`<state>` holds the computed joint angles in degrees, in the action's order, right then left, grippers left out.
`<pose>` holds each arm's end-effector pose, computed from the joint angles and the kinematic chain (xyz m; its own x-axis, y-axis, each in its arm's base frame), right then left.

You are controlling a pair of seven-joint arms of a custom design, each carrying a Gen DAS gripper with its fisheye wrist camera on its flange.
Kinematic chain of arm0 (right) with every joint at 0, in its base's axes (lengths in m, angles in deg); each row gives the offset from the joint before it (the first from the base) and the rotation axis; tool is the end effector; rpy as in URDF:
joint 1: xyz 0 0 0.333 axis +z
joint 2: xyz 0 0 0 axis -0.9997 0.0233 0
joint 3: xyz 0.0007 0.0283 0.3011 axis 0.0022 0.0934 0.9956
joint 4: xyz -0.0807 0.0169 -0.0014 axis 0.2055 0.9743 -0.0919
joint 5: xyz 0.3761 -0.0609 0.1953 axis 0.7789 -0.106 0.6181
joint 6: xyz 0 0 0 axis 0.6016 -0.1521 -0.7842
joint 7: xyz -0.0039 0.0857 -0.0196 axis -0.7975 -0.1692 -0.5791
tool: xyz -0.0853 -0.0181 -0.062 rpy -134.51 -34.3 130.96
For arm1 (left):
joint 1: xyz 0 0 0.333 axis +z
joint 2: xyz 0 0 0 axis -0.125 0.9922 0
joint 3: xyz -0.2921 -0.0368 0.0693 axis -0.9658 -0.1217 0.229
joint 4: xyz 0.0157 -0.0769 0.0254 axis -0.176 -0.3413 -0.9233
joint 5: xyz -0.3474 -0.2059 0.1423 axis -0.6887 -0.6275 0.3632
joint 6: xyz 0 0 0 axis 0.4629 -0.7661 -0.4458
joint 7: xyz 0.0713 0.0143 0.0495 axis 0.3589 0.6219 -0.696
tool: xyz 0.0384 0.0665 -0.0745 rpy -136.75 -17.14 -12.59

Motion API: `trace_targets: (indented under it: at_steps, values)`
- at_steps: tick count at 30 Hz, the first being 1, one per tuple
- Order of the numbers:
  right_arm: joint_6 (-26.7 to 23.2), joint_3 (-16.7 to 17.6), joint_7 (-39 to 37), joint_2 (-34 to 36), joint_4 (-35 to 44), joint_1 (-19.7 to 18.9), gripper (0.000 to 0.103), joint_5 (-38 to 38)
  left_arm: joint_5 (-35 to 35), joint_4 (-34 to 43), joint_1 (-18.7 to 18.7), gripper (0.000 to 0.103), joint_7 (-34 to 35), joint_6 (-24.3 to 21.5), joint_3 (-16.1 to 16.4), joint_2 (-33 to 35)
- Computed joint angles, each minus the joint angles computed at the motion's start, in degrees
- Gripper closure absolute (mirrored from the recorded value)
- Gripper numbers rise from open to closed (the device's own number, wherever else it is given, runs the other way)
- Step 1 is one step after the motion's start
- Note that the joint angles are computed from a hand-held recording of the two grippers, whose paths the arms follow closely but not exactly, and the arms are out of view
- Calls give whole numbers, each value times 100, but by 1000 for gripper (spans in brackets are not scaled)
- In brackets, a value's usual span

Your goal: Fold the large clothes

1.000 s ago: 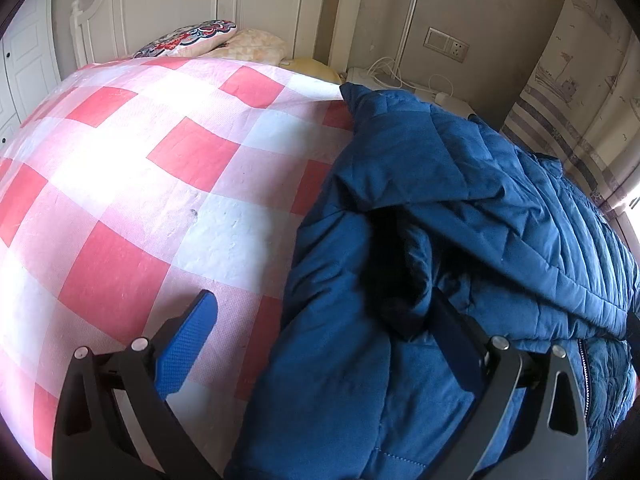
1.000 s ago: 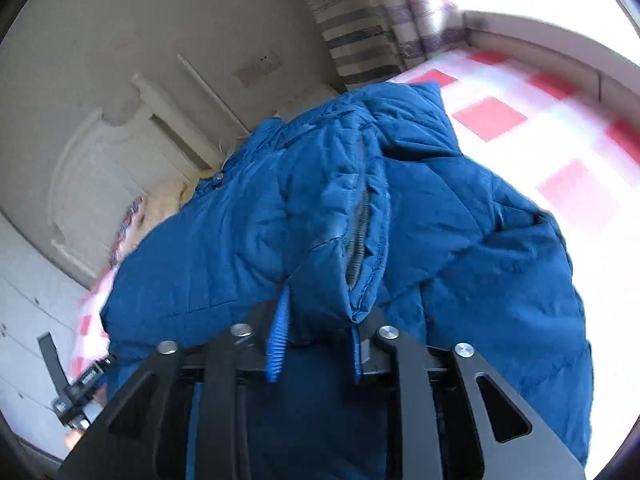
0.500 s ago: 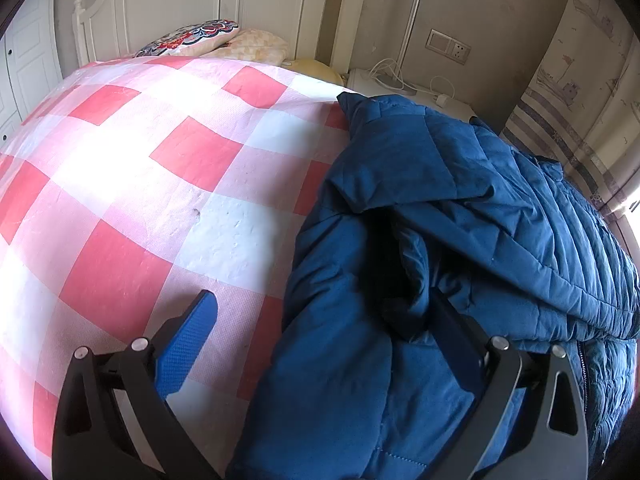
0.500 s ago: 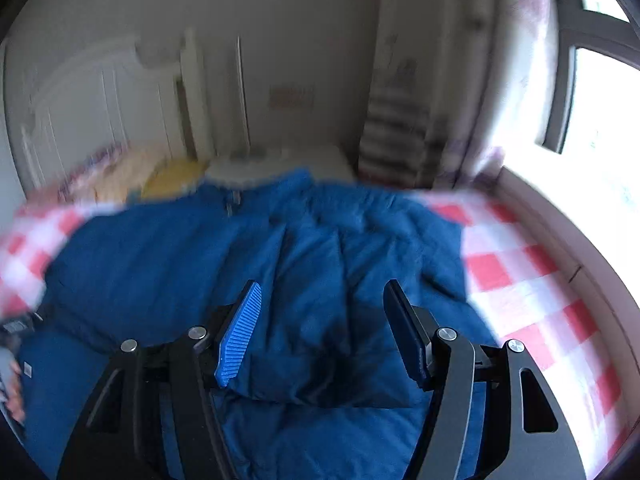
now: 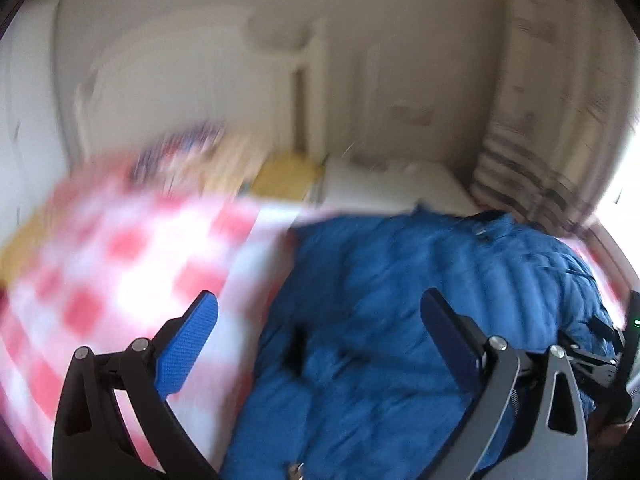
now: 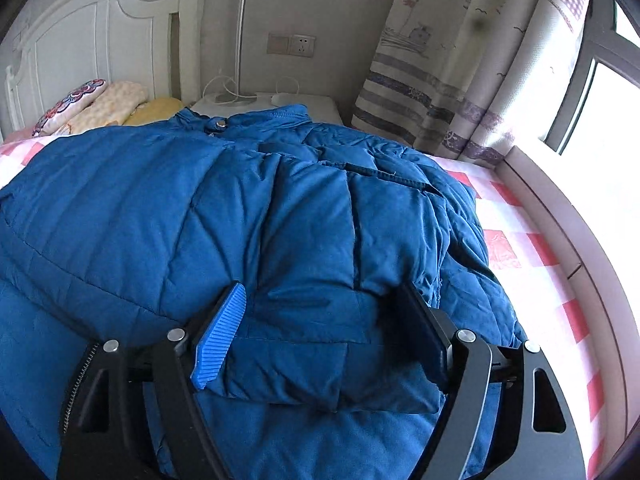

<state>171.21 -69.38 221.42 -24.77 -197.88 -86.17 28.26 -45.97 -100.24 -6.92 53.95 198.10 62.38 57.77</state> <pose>0.4679 0.1343 0.3983 -0.2305 -0.9622 0.1448 -0.7000 0.0606 -0.7115 0.5239 -0.0982 0.5460 -0.1189 -0.9917 -0.0494 -0.5610 0.1082 -0.8207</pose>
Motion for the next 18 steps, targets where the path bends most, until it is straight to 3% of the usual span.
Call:
trace_targets:
  at_steps: [3,8,11,12,14,16,18]
  values:
    - [81,-31,-12,8,-4,-4,27,46,866,558,367,2,-218,-169,-624,408]
    - [166,-42,-60,3,-15,-32,26,126,1288,1583,44,2,-500,-1132,-598,1491]
    - [227,-49,-83,6,-25,-60,26,164,1940,1868,-139,2,-980,-1556,-464,2023]
    - [253,-51,-90,6,-31,-72,25,175,1956,1846,-200,2,-980,-1487,-375,2142]
    - [318,-57,-100,5,-45,-100,24,195,2145,1540,-263,2,-1192,-735,-164,2182]
    - [345,-46,-122,7,-48,-122,23,222,2117,1528,-384,2,-1164,-702,-20,2200]
    - [336,-23,-135,17,-38,-143,22,223,2542,1600,-514,2,-1466,-796,93,2245]
